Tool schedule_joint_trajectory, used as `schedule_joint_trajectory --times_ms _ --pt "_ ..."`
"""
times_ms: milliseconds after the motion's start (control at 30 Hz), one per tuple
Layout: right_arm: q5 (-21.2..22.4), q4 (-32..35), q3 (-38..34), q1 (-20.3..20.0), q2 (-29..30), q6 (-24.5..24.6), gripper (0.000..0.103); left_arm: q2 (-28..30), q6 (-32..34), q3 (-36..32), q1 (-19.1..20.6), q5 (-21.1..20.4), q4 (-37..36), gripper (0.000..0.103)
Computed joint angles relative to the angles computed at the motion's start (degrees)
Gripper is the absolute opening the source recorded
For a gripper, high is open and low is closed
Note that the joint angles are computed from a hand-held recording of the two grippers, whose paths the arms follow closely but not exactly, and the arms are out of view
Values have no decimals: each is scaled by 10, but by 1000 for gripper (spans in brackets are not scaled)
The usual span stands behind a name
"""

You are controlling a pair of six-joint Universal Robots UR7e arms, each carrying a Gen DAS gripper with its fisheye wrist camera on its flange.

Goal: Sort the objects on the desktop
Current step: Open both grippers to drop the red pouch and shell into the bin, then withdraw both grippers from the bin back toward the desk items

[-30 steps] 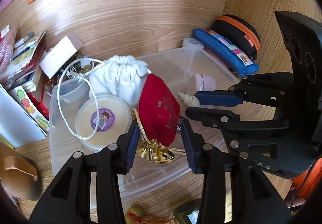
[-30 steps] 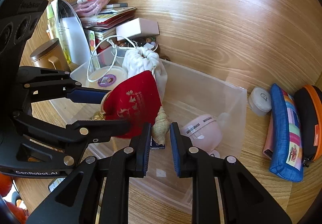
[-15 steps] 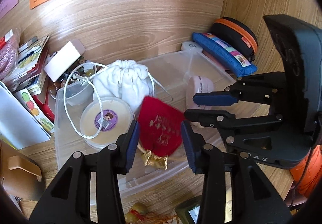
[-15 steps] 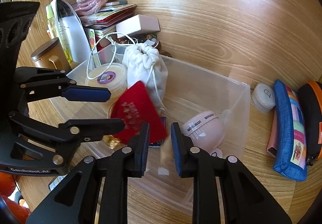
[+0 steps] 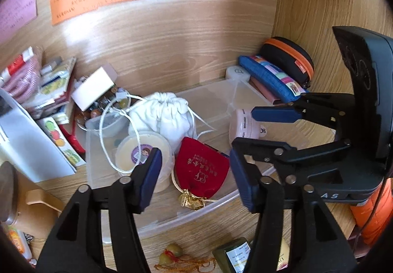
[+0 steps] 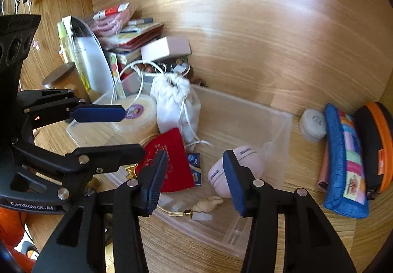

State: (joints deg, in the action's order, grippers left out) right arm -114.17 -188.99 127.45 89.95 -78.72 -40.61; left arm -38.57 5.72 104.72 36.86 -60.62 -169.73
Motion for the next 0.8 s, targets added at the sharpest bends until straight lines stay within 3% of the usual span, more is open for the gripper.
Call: schedule_joint_trajectory --times_ms 100,233,333,400,433,467,800 --pt "-7 -16 6 8 -7 -3 44 -9 0 13 -11 16 -14 66" --pt "-26 -43 17 21 -15 -6 56 -20 11 38 -28 45 -52 76" --pt "-31 -51 25 27 -26 -3 57 -25 14 52 -40 69 -72 85" --pt "-28 -45 30 28 -37 3 64 -28 11 60 -46 83 -88 94" --pt "-25 -42 33 27 -44 7 74 -31 8 66 -49 88 -97 96" --pt "-20 -41 38 27 -52 14 79 -34 5 71 -51 91 -101 96" --pt "-11 -62 78 41 -85 30 81 -73 -71 113 -58 118 -85 100"
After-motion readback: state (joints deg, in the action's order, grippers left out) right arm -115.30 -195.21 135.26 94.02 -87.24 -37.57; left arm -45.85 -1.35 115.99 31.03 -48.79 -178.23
